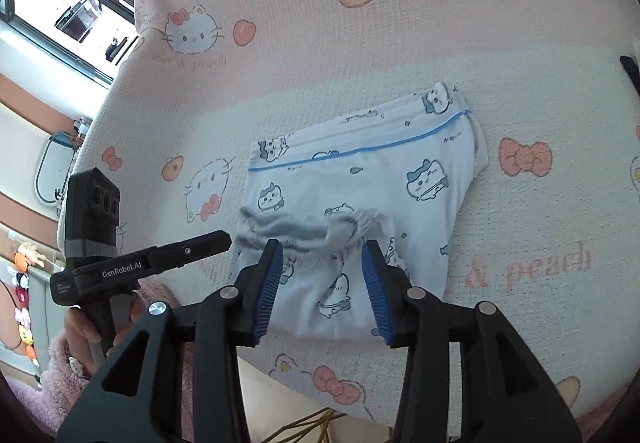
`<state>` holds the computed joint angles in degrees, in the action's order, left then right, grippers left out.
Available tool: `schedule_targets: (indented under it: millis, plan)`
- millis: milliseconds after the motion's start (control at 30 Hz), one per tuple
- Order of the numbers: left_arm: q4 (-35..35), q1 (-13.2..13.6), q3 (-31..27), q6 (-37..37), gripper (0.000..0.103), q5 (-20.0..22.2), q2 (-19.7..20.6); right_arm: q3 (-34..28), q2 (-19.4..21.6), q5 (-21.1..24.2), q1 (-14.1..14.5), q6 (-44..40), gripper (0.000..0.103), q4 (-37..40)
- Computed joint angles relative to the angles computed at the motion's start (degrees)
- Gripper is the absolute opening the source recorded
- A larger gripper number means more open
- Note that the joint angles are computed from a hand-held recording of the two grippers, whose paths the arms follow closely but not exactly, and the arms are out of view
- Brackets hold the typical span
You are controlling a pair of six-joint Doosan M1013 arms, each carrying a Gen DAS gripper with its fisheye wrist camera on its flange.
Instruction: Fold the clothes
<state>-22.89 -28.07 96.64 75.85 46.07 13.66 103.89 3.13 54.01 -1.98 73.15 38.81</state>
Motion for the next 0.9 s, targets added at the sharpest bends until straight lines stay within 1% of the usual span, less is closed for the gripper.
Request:
schedule_targets:
  millis: [33,67,100,133,167,333,400,467,500,533,567,600,633,700,800,900]
  plan:
    - [2.7,-0.5,-0.1,0.0,0.049,0.1,-0.1,0.3,-0.4,-1.6,0.2,0.3,0.043,-1.3]
    - [5.4,-0.9,-0.1,0.0,0.049,0.2,-0.1,0.5,-0.7,-3.4,0.7,1.9,0.043,-4.6]
    - [7.1,-1.3,-0.2,0.5,0.049,0.6,0.1,0.2,-0.5,-4.2,1.7,4.2,0.043,-9.4]
    - [7.9,-1.6,-0.2,0.8,0.049,0.7,0.3,-0.1,0.3,-4.0,2.7,5.8,0.043,-13.8]
    - [7.9,-1.7,-0.2,1.0,0.049,0.7,0.5,-0.4,0.8,-3.4,3.1,5.9,0.043,-15.3]
    - [8.7,-2.3,-0.7,2.5,0.049,0.7,1.8,-1.7,3.4,-0.4,4.9,4.5,0.043,-19.4]
    - [9.0,-2.5,-0.9,3.1,0.049,0.3,2.0,-2.2,4.4,-0.2,6.3,6.6,0.043,-24.3]
    - [8.8,-2.7,-1.0,4.2,0.049,0.2,2.2,-2.4,5.1,0.3,7.0,5.9,0.043,-25.9]
    - [8.4,-2.7,-1.1,5.1,0.048,0.2,2.3,-2.5,5.2,0.6,6.9,5.2,0.043,-25.1]
    - [7.4,-2.7,-1.4,6.9,0.045,0.9,2.6,-2.4,5.3,0.9,6.7,4.3,0.043,-23.7]
    - [7.3,-2.7,-1.7,7.7,0.035,1.6,2.9,-2.3,5.2,0.9,6.4,3.6,0.036,-22.3]
    - [7.3,-2.7,-1.9,8.3,0.029,2.1,3.1,-2.2,5.1,0.7,6.3,4.3,0.024,-22.3]
    - [7.9,-2.8,-2.0,8.1,0.025,2.1,3.2,-2.1,5.0,0.6,6.3,5.6,0.020,-22.7]
    - [8.5,-2.9,-2.0,8.1,0.015,1.9,3.1,-2.0,4.8,0.5,6.1,5.2,0.009,-21.7]
    - [10.3,-3.4,-1.9,7.8,0.009,0.9,2.7,-1.9,4.4,0.6,6.1,4.5,0.007,-21.3]
    - [10.6,-3.4,-1.8,7.5,0.008,0.2,2.4,-2.3,4.4,1.0,6.6,3.8,0.007,-22.3]
